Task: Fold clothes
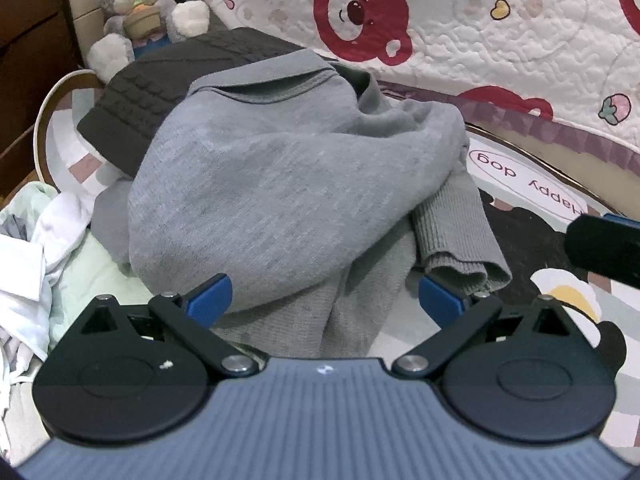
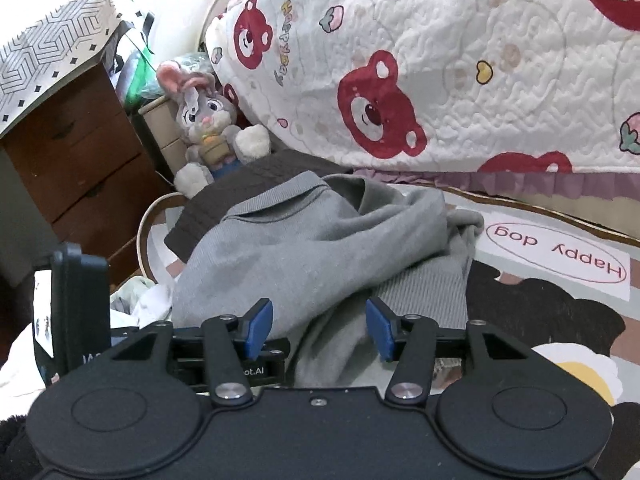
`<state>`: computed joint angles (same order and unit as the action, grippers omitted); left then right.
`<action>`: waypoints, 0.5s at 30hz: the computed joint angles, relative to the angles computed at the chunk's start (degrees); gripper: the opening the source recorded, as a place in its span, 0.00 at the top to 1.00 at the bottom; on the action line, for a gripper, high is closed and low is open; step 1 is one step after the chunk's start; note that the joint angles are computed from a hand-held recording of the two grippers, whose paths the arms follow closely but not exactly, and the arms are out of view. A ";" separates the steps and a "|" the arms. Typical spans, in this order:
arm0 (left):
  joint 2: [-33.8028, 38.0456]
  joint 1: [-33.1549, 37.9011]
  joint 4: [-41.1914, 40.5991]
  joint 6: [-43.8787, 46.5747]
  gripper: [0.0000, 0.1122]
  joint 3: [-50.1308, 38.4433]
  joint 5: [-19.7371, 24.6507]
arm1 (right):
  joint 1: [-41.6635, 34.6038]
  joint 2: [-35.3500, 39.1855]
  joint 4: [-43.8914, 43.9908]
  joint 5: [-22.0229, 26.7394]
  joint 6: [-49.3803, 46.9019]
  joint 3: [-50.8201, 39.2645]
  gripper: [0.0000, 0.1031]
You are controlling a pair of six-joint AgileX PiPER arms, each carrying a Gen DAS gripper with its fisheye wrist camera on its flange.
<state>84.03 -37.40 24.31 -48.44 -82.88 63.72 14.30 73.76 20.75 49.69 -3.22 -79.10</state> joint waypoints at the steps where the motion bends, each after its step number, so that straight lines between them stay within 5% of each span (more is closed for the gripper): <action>1: 0.04 -0.04 0.04 -0.08 0.10 0.02 -0.05 | -0.11 0.06 0.03 0.07 -0.02 -0.04 0.44; 15: 0.30 -0.86 2.16 -0.50 0.10 0.88 -0.30 | 0.02 -0.11 -2.17 -0.17 3.94 -0.41 0.44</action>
